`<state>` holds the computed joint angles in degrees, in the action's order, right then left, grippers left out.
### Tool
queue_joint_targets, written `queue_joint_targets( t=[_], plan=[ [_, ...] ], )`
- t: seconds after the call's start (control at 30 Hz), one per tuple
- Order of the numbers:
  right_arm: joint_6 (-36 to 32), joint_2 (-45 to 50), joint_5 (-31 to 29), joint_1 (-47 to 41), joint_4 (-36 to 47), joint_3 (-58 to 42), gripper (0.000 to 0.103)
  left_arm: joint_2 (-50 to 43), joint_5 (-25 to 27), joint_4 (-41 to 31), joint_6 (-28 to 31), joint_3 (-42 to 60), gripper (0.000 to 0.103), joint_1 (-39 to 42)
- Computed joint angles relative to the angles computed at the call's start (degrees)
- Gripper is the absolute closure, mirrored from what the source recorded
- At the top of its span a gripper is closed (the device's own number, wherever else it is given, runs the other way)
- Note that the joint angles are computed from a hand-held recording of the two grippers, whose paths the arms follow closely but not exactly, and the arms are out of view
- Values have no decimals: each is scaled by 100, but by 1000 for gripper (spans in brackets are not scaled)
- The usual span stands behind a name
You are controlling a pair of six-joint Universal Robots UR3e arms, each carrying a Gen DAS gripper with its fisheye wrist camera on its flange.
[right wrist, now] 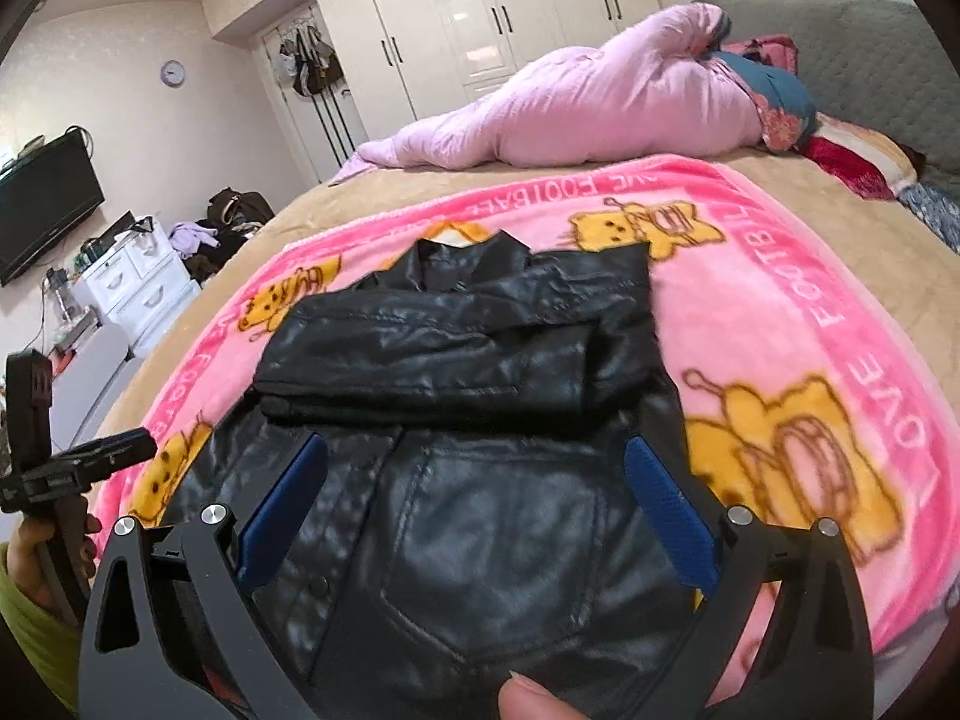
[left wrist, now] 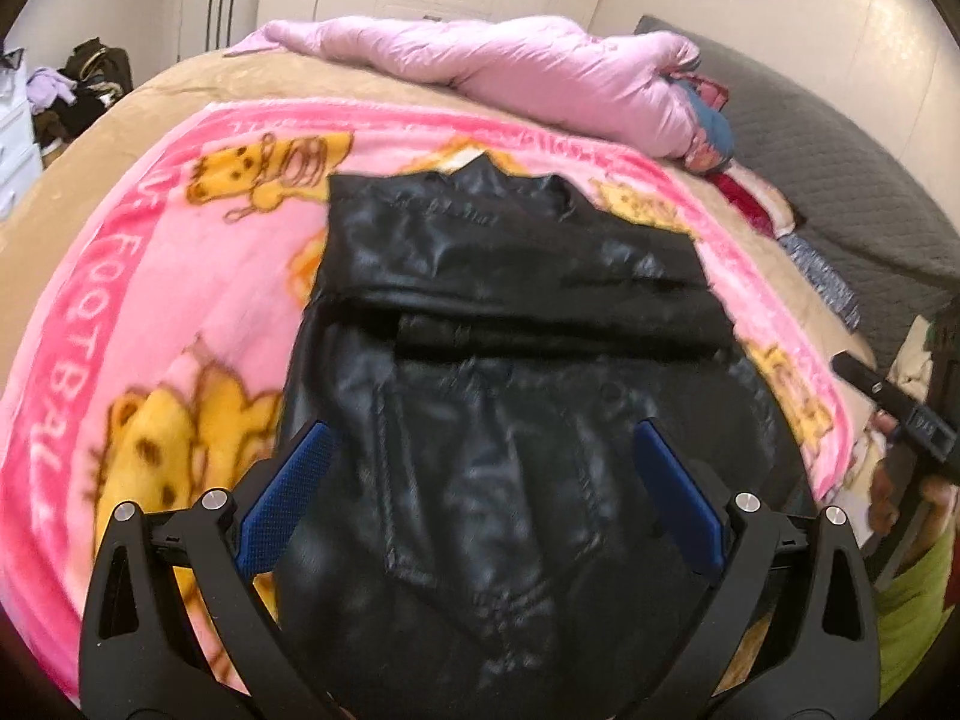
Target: Fold large clothes
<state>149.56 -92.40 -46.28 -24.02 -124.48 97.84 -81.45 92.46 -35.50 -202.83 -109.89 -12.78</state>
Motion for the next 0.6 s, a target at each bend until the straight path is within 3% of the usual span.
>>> queue_joint_targets(
  t=[0.17,0.37,0.6],
  plan=[
    [-420,-219,-71,-211,521,143,4,346,149,-284,-275,-281,9,-14],
    [-869,-610,-164,-434,1002,419,4,579,730,-467,-434,-633,9,-444],
    [-1443,-1099,-155,-817,1687,682,4,1109,233,-524,-622,-1308,9,-318]
  ],
)
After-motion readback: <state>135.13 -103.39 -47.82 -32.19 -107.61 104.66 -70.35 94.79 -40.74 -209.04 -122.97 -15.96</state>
